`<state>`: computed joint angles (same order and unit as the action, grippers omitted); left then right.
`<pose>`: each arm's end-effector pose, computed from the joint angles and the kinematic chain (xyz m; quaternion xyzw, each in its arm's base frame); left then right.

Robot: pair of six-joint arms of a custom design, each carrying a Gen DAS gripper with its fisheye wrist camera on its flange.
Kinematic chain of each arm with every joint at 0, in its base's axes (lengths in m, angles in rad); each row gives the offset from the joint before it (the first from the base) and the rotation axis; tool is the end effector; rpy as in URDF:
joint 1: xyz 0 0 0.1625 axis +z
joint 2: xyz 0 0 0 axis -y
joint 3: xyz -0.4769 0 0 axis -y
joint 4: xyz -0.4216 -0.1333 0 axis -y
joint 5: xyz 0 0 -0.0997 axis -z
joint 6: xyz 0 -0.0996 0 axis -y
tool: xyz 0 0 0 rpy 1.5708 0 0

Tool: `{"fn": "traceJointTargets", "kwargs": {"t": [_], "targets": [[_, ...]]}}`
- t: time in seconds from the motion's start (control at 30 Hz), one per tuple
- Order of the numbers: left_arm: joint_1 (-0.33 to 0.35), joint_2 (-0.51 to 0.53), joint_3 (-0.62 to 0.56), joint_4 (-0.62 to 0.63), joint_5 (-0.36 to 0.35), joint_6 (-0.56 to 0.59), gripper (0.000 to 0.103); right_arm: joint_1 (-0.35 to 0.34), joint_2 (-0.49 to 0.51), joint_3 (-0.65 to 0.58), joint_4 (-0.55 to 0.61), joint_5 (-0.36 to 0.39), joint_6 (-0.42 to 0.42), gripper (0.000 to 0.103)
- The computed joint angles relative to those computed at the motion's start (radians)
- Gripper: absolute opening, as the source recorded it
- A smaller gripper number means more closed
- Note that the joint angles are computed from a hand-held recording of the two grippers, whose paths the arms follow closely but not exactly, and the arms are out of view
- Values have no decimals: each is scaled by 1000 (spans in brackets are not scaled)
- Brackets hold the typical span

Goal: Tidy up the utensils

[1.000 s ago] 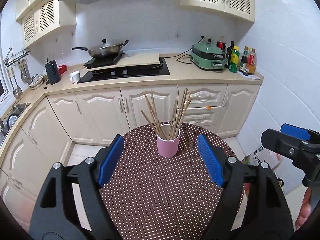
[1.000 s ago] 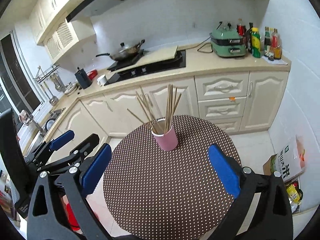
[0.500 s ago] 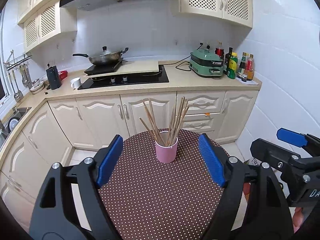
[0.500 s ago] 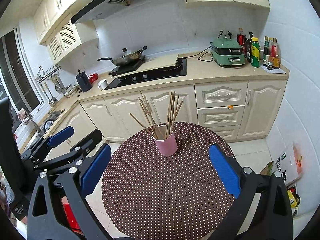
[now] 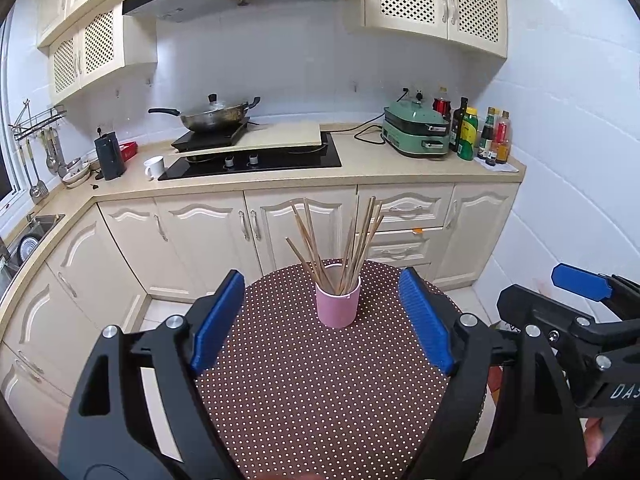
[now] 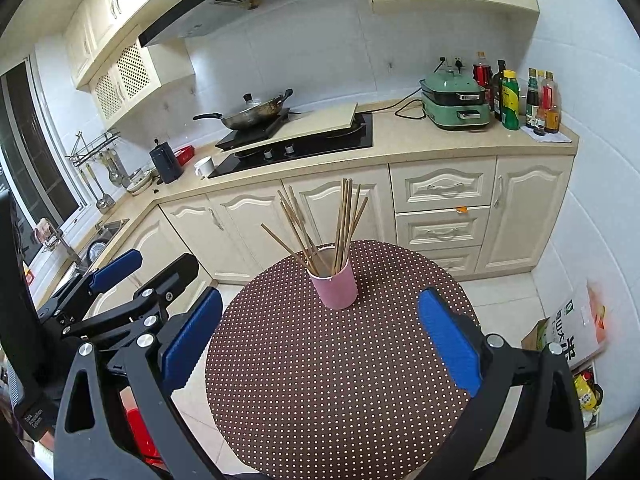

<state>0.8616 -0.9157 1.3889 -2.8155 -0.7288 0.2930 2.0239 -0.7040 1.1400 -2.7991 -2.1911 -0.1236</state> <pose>-0.3527 -0.7298 0.3705 0.2714 0.8155 -0.4142 0.2995 0.4501 -0.7523 0.3072 0.1369 -0.8758 0.4087 0.2175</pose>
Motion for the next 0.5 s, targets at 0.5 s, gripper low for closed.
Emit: {"fn": "traceJointTargets", "kwargs": {"t": [0.5], "targets": [[1, -8, 4, 7, 3, -12, 83, -1, -4, 4, 16, -1, 17, 95]]}}
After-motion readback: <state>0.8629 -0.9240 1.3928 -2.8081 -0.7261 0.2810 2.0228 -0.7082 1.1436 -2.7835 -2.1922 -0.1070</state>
